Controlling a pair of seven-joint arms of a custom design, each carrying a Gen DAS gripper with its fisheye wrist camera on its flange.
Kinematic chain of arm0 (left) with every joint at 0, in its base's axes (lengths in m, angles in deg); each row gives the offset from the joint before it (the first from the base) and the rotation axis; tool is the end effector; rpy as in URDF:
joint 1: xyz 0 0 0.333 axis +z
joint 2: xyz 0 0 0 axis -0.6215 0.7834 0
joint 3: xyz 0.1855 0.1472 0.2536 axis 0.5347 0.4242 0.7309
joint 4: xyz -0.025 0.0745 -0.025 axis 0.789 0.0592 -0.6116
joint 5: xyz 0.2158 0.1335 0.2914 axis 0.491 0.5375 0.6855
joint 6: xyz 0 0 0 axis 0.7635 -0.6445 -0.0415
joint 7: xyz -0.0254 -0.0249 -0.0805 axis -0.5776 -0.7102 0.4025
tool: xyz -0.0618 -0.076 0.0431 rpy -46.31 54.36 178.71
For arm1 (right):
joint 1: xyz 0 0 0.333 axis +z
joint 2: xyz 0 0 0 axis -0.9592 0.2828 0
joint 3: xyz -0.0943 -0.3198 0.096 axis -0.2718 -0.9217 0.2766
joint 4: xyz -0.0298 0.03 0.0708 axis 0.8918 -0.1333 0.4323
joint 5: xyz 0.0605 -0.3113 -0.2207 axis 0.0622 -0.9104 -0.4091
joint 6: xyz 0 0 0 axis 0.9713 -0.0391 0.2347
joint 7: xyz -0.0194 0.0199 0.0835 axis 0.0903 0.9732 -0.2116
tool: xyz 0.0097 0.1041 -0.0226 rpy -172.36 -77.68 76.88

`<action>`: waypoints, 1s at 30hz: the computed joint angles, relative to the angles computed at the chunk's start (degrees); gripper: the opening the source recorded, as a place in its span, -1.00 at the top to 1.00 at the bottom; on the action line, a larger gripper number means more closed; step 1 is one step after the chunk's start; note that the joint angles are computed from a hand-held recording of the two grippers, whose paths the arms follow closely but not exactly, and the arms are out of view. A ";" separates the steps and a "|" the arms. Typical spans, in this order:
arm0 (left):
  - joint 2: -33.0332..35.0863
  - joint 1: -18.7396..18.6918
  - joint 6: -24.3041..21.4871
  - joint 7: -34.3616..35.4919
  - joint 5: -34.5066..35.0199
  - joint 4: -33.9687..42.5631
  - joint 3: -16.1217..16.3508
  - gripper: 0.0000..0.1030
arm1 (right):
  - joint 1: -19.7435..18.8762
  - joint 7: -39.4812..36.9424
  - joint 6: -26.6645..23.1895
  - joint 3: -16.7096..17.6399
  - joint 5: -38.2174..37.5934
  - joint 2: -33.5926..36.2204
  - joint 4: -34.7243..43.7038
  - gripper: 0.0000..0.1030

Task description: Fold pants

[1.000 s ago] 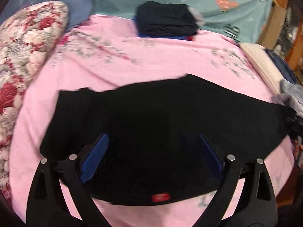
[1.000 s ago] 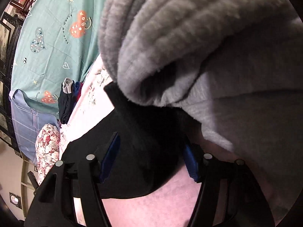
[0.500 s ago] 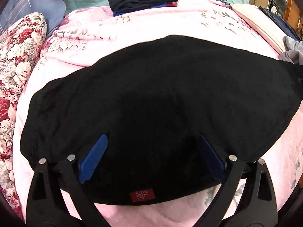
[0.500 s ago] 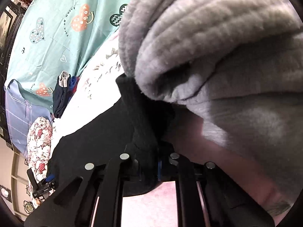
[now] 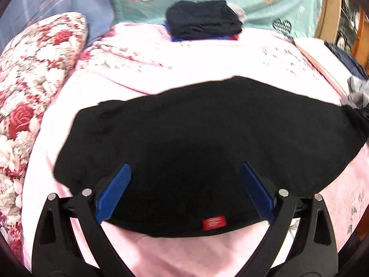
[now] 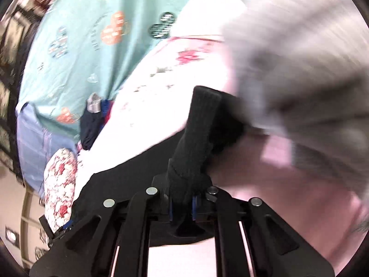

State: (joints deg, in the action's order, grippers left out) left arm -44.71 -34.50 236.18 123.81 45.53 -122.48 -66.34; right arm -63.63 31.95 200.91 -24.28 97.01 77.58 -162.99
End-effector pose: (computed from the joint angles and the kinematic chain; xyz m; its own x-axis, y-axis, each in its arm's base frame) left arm 0.5556 0.0215 0.4894 -0.0072 -0.9999 0.0100 -0.7550 -0.0011 -0.6558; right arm 0.5783 0.0717 0.4831 -0.0251 -0.7463 -0.6651 -0.6950 0.4912 -0.5250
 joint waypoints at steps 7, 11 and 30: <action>-2.08 0.05 1.77 4.37 -7.06 -2.48 2.17 -0.89 | 3.89 1.02 -4.59 3.70 -10.66 6.27 11.89 0.78; -2.79 0.59 1.86 3.00 -6.28 -3.75 2.90 -0.88 | 7.31 7.10 -9.11 5.60 -26.18 13.00 19.76 0.78; -4.01 -0.21 -0.71 4.51 -12.48 -3.89 4.52 -0.89 | 7.87 12.66 -25.67 12.15 -37.08 23.85 31.53 -0.49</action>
State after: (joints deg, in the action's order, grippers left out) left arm -48.72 -34.71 235.47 128.32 33.06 -126.36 -61.82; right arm -55.77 44.61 175.24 -12.12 59.94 101.43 -131.46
